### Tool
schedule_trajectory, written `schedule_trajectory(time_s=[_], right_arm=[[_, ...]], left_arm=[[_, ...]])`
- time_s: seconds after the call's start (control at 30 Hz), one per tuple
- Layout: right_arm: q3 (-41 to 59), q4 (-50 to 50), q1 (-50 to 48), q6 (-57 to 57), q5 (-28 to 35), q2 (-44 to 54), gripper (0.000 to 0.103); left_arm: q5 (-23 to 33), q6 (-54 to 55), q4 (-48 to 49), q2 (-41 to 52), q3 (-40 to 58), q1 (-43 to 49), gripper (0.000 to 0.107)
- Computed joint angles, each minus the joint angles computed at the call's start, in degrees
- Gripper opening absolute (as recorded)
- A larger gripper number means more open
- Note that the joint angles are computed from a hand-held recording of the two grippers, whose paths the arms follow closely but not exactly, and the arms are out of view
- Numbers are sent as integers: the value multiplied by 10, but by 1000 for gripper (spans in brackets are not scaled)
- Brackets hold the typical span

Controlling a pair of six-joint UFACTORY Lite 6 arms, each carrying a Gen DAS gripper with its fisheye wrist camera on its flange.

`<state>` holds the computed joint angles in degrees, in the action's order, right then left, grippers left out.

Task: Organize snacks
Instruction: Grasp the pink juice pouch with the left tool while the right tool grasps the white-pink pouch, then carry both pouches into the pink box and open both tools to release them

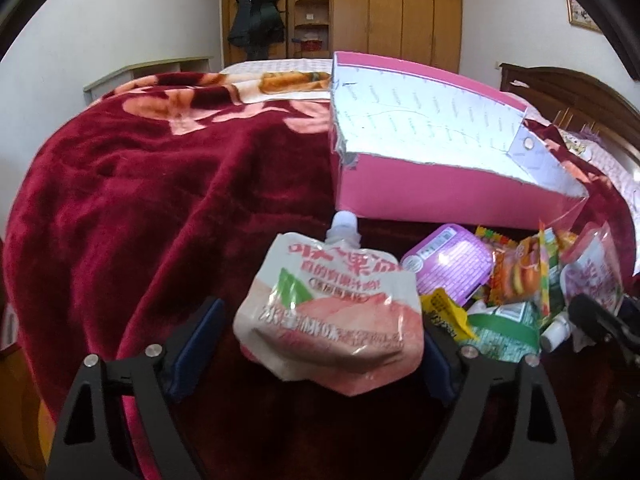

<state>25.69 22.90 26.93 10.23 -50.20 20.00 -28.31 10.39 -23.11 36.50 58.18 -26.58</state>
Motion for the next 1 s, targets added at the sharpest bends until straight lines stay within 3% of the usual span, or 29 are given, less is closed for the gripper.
schedule_trajectory(time_s=[0.13,0.17,0.3,0.4,0.73,1.0], right_arm=[[-5,-7,-3,6,-9,0,80],[-7,-2,-1,4,-11,-2,74],[-13,0,2,11,-17,-5,73],[-23,9,8,12,-23,-15,73],[-67,78,64,-14,-51,-65,72],[-114,145,106,-61,-62,-154,72]], left_arm=[[31,19,-20,25,36,4,90],[28,30,-32,25,35,0,90],[14,58,-62,21,29,-9,78],[1,37,-46,6,8,-9,75],[-66,14,-49,-97,-116,-37,75],[-65,3,-51,-186,-169,-48,75]])
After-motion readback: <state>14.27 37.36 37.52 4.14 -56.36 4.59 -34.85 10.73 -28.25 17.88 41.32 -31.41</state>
